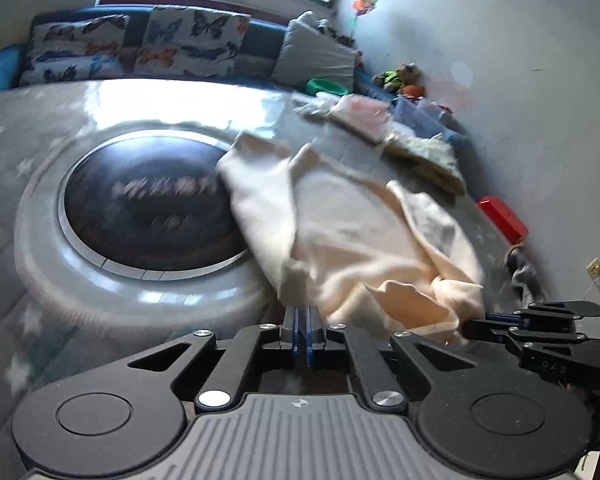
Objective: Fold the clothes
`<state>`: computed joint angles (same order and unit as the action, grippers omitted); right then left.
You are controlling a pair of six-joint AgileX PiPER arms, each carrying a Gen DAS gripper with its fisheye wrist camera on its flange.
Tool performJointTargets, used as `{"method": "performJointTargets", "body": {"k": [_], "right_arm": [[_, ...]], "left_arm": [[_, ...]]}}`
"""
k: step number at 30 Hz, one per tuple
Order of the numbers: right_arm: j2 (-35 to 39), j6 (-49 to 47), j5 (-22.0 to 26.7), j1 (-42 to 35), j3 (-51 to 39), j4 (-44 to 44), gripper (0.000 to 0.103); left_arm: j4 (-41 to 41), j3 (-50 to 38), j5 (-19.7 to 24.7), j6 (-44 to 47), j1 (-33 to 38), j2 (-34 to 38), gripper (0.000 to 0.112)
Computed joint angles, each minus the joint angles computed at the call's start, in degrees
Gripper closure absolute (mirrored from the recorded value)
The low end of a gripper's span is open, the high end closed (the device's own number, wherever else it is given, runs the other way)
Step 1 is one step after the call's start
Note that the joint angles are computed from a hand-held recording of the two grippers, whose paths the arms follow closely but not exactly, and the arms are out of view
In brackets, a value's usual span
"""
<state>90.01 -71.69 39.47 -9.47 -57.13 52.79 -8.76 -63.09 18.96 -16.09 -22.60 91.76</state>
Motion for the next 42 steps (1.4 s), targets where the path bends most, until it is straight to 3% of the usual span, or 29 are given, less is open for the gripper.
{"method": "performJointTargets", "body": {"k": [5,8,13,15,19,22,26,28,32,39,42], "right_arm": [[-1.4,1.3,0.9,0.8,2.2,-3.3,0.094],[-2.7,1.0,1.8,-0.2,2.0,-3.0,0.091],[-3.5,0.7,0.5,-0.4,0.5,-0.4,0.08],[-2.3,1.8,-0.2,-0.2,-1.6,-0.1,0.071],[0.4,2.8,-2.3,1.2,-3.9,1.5,0.068],[3.4,4.2,-4.3,3.1,-5.6,1.7,0.067],[7.0,6.6,-7.7,5.4,-7.4,0.3,0.067],[8.2,8.6,-9.3,5.9,-7.9,-1.6,0.067],[9.2,12.4,-9.9,5.1,-7.9,-5.0,0.067],[5.9,12.5,-11.2,3.7,-3.6,-5.3,0.065],[5.9,14.7,-12.4,4.4,-3.6,-5.6,0.063]], "left_arm": [[-0.9,3.3,0.0,0.8,0.6,-1.4,0.108],[2.5,2.6,0.3,-1.2,0.6,-1.5,0.107],[12.8,-3.1,1.5,-9.1,-0.3,1.3,0.094],[16.1,-6.1,2.5,-11.2,-0.8,3.3,0.087],[15.5,-12.5,4.3,-8.7,-1.1,8.5,0.078],[20.7,-17.5,6.9,-12.3,-1.9,13.2,0.075],[19.6,-22.1,10.1,-10.7,-1.5,17.6,0.076],[18.7,-22.2,10.4,-9.8,-1.1,18.0,0.09],[17.6,-19.4,9.0,-9.0,-0.1,16.6,0.103],[16.3,-14.1,7.4,-8.8,1.6,12.7,0.105],[14.5,-14.2,6.3,-6.7,1.5,12.1,0.1]]}}
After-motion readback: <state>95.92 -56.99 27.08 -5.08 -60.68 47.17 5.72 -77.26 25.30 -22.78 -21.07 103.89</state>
